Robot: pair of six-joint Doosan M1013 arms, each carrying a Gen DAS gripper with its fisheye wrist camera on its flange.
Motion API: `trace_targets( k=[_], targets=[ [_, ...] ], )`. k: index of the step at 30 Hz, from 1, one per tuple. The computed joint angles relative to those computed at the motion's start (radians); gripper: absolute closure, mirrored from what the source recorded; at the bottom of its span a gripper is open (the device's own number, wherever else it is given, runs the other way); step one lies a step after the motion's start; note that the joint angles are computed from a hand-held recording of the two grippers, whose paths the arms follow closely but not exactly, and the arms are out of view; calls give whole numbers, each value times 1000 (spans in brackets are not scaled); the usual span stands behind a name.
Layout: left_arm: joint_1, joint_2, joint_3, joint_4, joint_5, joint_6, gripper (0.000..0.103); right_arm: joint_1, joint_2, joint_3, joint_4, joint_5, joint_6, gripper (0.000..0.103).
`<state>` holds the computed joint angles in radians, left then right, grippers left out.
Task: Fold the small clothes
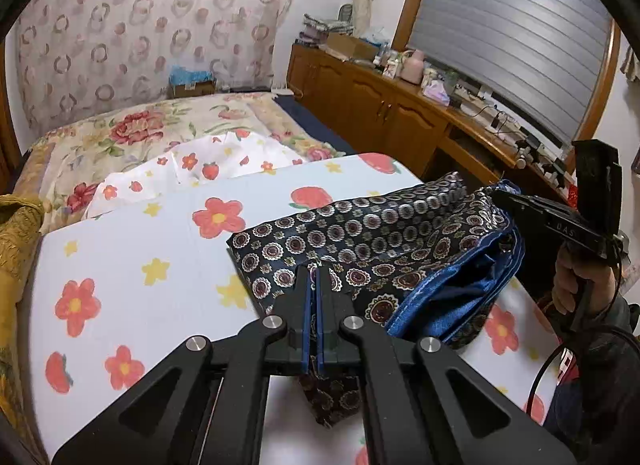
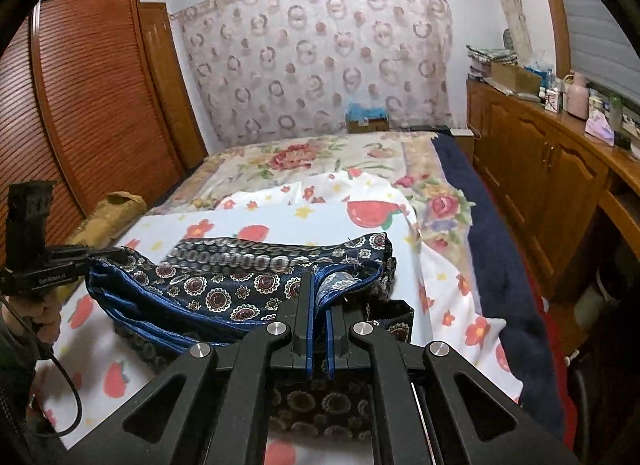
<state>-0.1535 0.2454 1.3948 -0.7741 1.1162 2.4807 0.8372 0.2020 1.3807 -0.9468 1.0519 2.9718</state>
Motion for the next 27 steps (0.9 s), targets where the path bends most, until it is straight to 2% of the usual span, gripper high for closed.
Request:
trace_targets(
  k=[3,6,7,8,14,19,22,24,27],
  targets=[
    [-5,15,-15,-1,5,-3,100,-14,-2,-16,28,3,-25,99],
    [-4,27,-33,-2,23,6,93,-23,2,-28,46,11,-33,99],
    [-1,29,-37,-11,27,12,78,-24,-1,-27,49,11,-33,99],
    [3,28,-38,-20,22,18,58,-27,0,-30,53,11,-34,99],
    [22,22,-38,-24,-2,29,31,-34,17,-66,78,29,-73,97],
    [40,17,-26,-18,-17,30,28,-37,23,-85,75,37,-74,93],
    [54,8,-15,-36,-40,32,27,-35,24,-89,52,48,-68,78],
    [62,11,-17,-44,-39,27,27,-28,19,-84,20,57,-47,64],
    [60,13,-17,-36,-34,23,27,-10,10,-85,-24,88,-28,58]
  ],
)
